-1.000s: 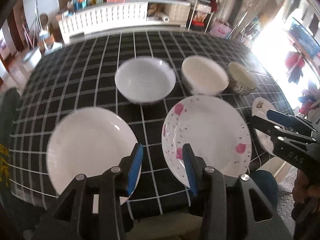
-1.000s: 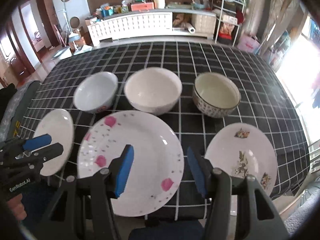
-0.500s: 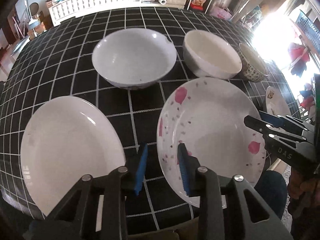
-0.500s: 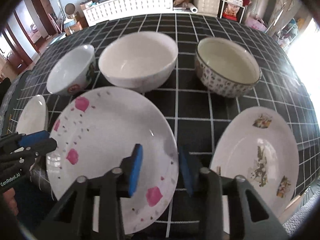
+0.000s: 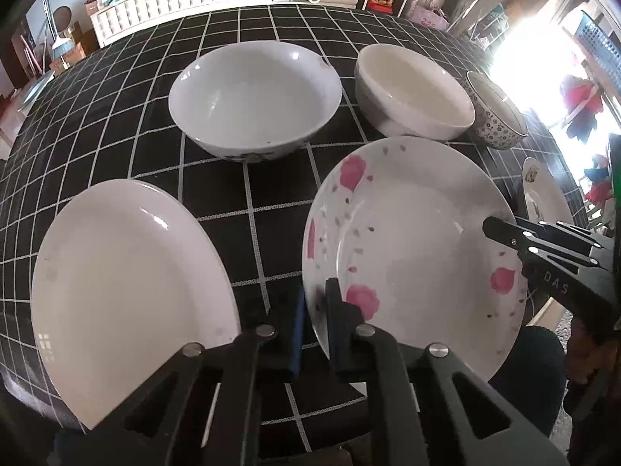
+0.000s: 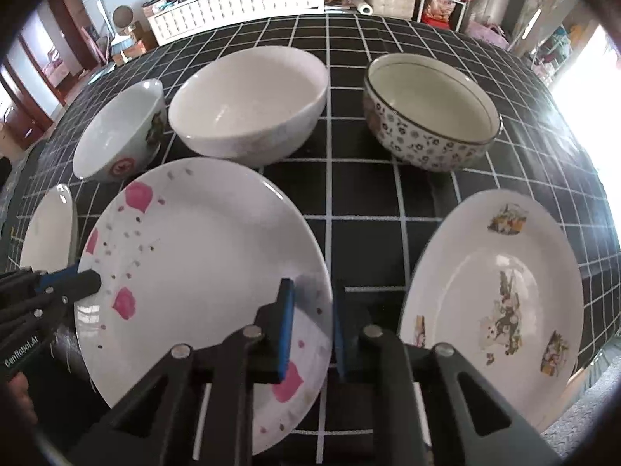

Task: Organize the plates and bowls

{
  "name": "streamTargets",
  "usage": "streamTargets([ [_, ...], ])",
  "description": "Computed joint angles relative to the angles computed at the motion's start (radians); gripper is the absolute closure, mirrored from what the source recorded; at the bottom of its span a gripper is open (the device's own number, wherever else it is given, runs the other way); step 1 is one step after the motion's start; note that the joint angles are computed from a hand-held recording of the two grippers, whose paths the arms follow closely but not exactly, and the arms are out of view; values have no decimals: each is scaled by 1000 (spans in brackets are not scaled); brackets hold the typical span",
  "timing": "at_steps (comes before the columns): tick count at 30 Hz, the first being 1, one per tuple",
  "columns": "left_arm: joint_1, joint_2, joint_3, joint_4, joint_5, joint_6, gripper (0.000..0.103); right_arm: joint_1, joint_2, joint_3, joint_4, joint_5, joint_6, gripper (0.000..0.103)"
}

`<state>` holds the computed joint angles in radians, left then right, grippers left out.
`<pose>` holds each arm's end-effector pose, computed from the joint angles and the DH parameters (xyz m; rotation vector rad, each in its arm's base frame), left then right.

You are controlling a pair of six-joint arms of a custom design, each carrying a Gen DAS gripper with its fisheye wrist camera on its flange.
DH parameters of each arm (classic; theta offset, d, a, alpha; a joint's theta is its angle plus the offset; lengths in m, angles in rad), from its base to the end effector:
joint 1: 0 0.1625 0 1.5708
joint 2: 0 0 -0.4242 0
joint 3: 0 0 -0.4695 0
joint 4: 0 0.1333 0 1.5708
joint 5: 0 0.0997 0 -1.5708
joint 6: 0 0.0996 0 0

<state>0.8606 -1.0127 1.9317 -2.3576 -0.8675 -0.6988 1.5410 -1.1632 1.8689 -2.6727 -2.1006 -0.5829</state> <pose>-0.2401 -0.5825 0.0606 0.0745 2.4837 -0.4650 0.0635 -0.6528 0.2066 0.5537 -2.4512 0.2749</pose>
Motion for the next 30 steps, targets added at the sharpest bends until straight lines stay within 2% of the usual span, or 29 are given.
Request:
streamTargets([
  [4, -8, -27, 20, 0, -13, -19, 94, 5, -27, 8, 39, 7, 50, 81],
  [13, -65, -186, 124, 53, 48, -104, 94, 73, -82, 66, 56, 38, 75, 81],
  [21, -72, -355, 200, 194, 125, -225, 94, 158, -4, 62, 47, 31, 72, 81],
  [30, -48, -494, 271, 330, 159, -343, 94, 209, 95, 36, 49, 12, 70, 81],
])
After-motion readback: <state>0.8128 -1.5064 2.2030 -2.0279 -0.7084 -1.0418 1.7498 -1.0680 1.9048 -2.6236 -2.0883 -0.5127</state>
